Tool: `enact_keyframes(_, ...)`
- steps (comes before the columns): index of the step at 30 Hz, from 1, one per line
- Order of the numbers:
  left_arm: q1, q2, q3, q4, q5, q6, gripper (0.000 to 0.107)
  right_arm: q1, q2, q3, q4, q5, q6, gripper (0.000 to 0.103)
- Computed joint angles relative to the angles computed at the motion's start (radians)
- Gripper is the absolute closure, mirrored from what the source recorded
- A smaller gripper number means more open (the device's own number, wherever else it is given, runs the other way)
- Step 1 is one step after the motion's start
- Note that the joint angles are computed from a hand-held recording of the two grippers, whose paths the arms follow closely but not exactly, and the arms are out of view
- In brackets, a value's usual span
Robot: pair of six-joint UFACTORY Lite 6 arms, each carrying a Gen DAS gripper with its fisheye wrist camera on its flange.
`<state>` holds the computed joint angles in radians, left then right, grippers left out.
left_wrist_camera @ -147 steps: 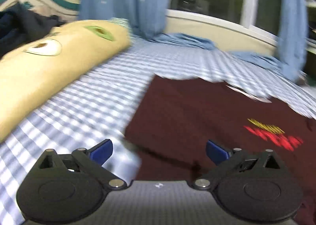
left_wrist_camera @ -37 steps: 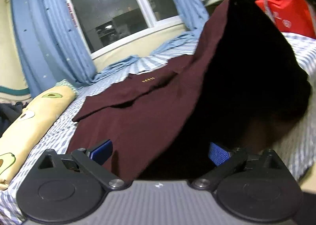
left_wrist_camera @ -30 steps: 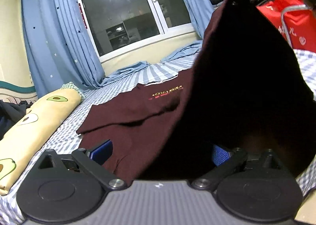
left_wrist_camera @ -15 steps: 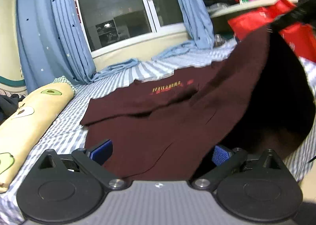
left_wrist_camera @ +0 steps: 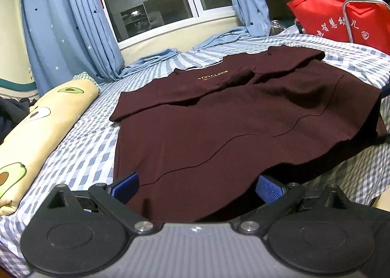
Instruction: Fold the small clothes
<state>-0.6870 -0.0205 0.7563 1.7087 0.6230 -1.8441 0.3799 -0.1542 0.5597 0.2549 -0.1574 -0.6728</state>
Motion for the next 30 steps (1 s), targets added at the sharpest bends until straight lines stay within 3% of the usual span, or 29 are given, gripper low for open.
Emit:
enact_keyframes(5, -0.011, 0.013, 0.008, -0.029, 0.014, 0.028, 0.005, 0.190, 0.139, -0.132, 0.405, -0.436, -0.485, 0.003)
enact_keyframes(10, -0.027, 0.081, 0.061, -0.114, 0.084, 0.116, 0.004, 0.277, 0.358, -0.145, 0.436, -0.742, -0.559, 0.001)
enact_keyframes(14, -0.010, 0.009, 0.010, -0.130, 0.040, 0.112, 0.005, 0.287, 0.513, -0.113, 0.419, -0.927, -0.609, 0.001)
enact_keyframes(20, 0.111, -0.242, -0.150, -0.151, -0.135, 0.040, 0.005, 0.276, 0.530, -0.145, 0.386, -1.035, -0.590, 0.017)
enact_keyframes(27, 0.352, -0.252, -0.138, -0.102, -0.323, -0.204, 0.006, 0.278, 0.494, -0.169, 0.377, -1.044, -0.595, 0.033)
enact_keyframes(28, 0.389, -0.233, -0.124, -0.076, -0.368, -0.251, 0.008, 0.280, 0.481, -0.176, 0.379, -1.034, -0.598, 0.034)
enact_keyframes(29, 0.423, -0.211, -0.107, -0.081, -0.412, -0.257, 0.017, 0.284, 0.477, -0.179, 0.383, -1.030, -0.598, 0.034)
enact_keyframes(30, 0.469, -0.183, -0.084, -0.127, -0.488, -0.221, 0.034, 0.285, 0.464, -0.185, 0.384, -1.023, -0.600, 0.035)
